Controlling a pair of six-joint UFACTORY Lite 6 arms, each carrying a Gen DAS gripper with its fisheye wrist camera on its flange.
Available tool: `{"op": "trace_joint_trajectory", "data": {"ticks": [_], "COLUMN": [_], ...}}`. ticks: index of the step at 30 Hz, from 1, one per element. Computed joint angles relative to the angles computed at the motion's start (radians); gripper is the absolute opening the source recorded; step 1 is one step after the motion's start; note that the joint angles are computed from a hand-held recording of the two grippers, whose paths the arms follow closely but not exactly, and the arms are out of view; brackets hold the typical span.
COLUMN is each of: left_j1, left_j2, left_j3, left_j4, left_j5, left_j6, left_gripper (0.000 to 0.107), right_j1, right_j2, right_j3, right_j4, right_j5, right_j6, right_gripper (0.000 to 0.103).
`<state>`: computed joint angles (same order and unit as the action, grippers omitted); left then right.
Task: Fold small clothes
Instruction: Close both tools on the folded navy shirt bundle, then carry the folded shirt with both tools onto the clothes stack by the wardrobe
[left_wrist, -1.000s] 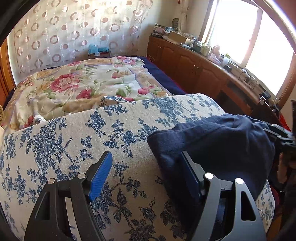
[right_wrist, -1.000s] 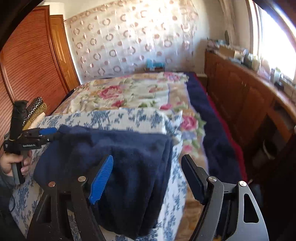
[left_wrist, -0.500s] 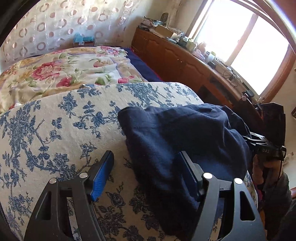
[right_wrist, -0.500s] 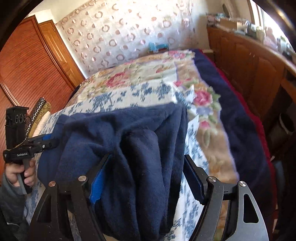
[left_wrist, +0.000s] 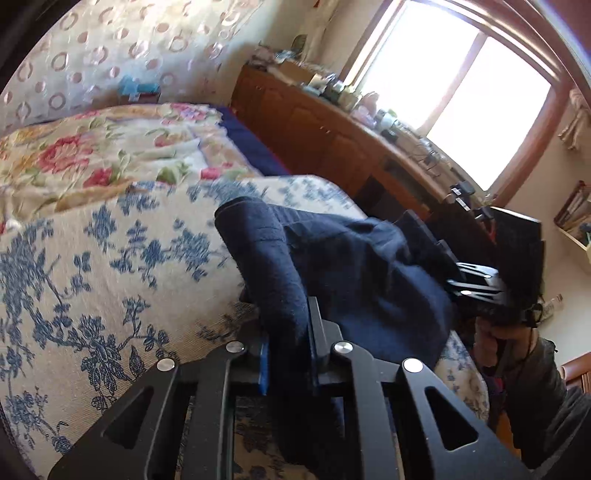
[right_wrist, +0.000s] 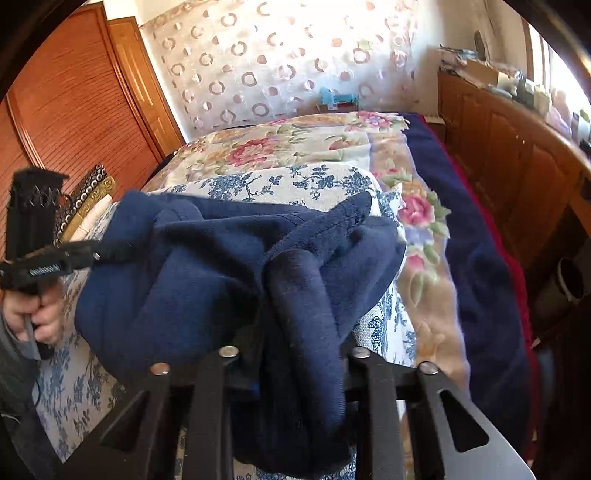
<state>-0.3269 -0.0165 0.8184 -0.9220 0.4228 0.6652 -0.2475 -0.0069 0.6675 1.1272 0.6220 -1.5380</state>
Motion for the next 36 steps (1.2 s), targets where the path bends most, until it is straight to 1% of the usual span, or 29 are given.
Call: {"op": "trace_joint_trajectory", "data": {"ticks": [4, 6, 10, 12, 17, 19, 22, 25, 27, 28, 29, 31, 32, 33, 34, 36], "left_j1": [-0.007, -0.021, 0.009, 0.05, 0.185, 0.248, 0.36, 0.506, 0.627, 0.683, 0.721, 0.857, 0.906, 0.997, 1.046, 1.193], "left_j2": [-0.105, -0.17, -0.269, -0.323, -0.433, -0.482, -0.544, -0.587, -0.603, -0.606, -0.605, -0.605, -0.609, -0.607, -0.601, -0.58], "left_j3": [-0.004, -0.003, 0.009, 0.017, 0.016, 0.011, 0.023, 0.038, 0.057, 0.064, 0.071, 0.088, 0.091, 0.101, 0.107, 0.123], "left_j4": [0.033, 0.112, 0.218, 0.275, 0.365, 0.38, 0.397, 0.353, 0.309, 0.289, 0.279, 0.227, 0.209, 0.176, 0.155, 0.098], "left_j5": [0.022, 0.016, 0.045, 0.078, 0.166, 0.209, 0.299, 0.379, 0.441, 0.468, 0.483, 0.546, 0.569, 0.608, 0.627, 0.69], "left_j6": [-0.041, -0.122, -0.209, -0.25, -0.272, -0.258, -0.24, -0.143, -0.055, -0.013, 0.009, 0.107, 0.142, 0.205, 0.242, 0.34], "left_gripper": [0.016, 0.015, 0.015, 0.015, 0.016, 0.015, 0.016, 0.016, 0.016, 0.016, 0.016, 0.015, 0.015, 0.015, 0.015, 0.015], "right_j1": [0.002, 0.005, 0.043, 0.096, 0.28, 0.357, 0.468, 0.549, 0.57, 0.603, 0.608, 0.645, 0.659, 0.672, 0.697, 0.721], "right_j2": [-0.093, -0.154, -0.233, -0.254, -0.243, -0.207, -0.145, -0.055, 0.012, 0.043, 0.09, 0.172, 0.26, 0.306, 0.356, 0.471], "right_j3": [-0.04, -0.05, -0.021, 0.01, 0.069, 0.099, 0.151, 0.234, 0.293, 0.327, 0.365, 0.448, 0.532, 0.583, 0.645, 0.78], "right_j4": [0.027, 0.035, 0.013, -0.001, 0.009, 0.041, 0.08, 0.123, 0.166, 0.171, 0.197, 0.21, 0.236, 0.237, 0.224, 0.204], "right_j5": [-0.018, -0.012, 0.002, -0.009, -0.096, -0.133, -0.185, -0.217, -0.213, -0.227, -0.223, -0.228, -0.235, -0.226, -0.229, -0.22], "right_j6": [-0.033, -0.032, 0.012, 0.05, 0.095, 0.093, 0.086, 0.062, 0.01, 0.015, -0.019, -0.032, -0.062, -0.07, -0.056, -0.043], "right_gripper": [0.017, 0.017, 0.017, 0.017, 0.017, 0.017, 0.017, 0.017, 0.017, 0.017, 0.017, 0.017, 0.017, 0.017, 0.017, 0.017]}}
